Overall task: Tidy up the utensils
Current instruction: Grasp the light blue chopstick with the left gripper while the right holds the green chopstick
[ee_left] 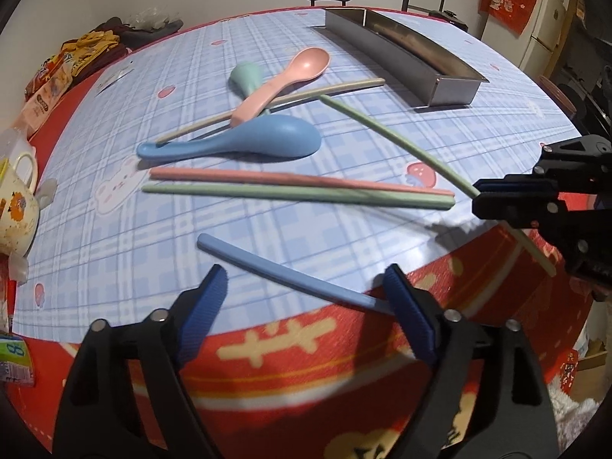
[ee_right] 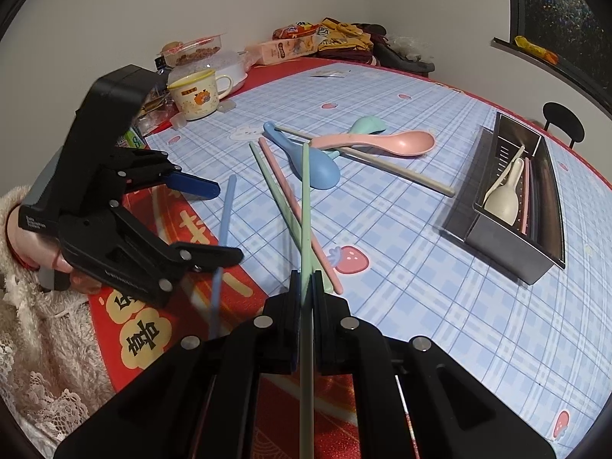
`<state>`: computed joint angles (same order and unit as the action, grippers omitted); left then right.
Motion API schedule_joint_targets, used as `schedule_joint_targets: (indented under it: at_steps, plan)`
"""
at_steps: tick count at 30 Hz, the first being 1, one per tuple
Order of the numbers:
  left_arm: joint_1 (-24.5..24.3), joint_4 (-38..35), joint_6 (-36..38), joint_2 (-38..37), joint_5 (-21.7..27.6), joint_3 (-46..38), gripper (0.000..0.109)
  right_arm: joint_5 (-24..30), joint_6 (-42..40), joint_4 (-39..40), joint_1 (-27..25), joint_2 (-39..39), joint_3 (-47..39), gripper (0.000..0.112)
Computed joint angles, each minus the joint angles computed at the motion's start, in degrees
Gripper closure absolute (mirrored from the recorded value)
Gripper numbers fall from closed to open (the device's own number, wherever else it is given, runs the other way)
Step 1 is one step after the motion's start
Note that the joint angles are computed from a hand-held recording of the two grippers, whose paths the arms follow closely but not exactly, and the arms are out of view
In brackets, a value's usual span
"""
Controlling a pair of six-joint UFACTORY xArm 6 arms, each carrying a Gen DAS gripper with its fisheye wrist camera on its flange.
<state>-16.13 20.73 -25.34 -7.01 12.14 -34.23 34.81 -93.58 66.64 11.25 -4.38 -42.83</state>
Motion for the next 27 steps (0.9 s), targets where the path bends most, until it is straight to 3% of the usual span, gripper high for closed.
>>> schedule_joint_targets:
  at_steps: [5, 9, 12, 14, 18, 23, 27]
  plan:
    - [0.2, -8.6, 6.1, -2.3, -0.4, 2.1, 0.038, 0.2, -0.1, 0.3, 0.6, -0.1, 0.0, 0.106]
    - [0.5, -4.9, 2.9, -2.6, -0.7, 2.6, 0.042, 0.4, -0.3, 0.3, 0.9, -0.5, 0.1, 0.106]
    - [1.2, 0.7, -1.6, -2.5, -1.3, 2.5, 0.062, 0.4, -0.2, 0.3, 1.1, -0.7, 0.2, 0.106]
    - [1.8, -0.2, -1.0, -2.4, -2.1, 2.4, 0.072, 0.4, -0.1, 0.2, 1.1, -0.7, 0.2, 0.106]
    - [2.6, -6.8, 5.3, -2.1, -3.4, 2.7, 0.083, 0.3, 0.2, 0.2, 1.1, -0.8, 0.2, 0.106]
    - [3.2, -16.6, 14.4, -1.6, -4.0, 2.4, 0.09, -0.1, 1.1, 0.1, 1.3, -0.4, -0.1, 0.106]
    - [5.0, -17.2, 16.1, -0.6, -4.0, 1.4, 0.093, -0.4, 1.6, 0.6, 1.8, -0.1, -0.3, 0.106]
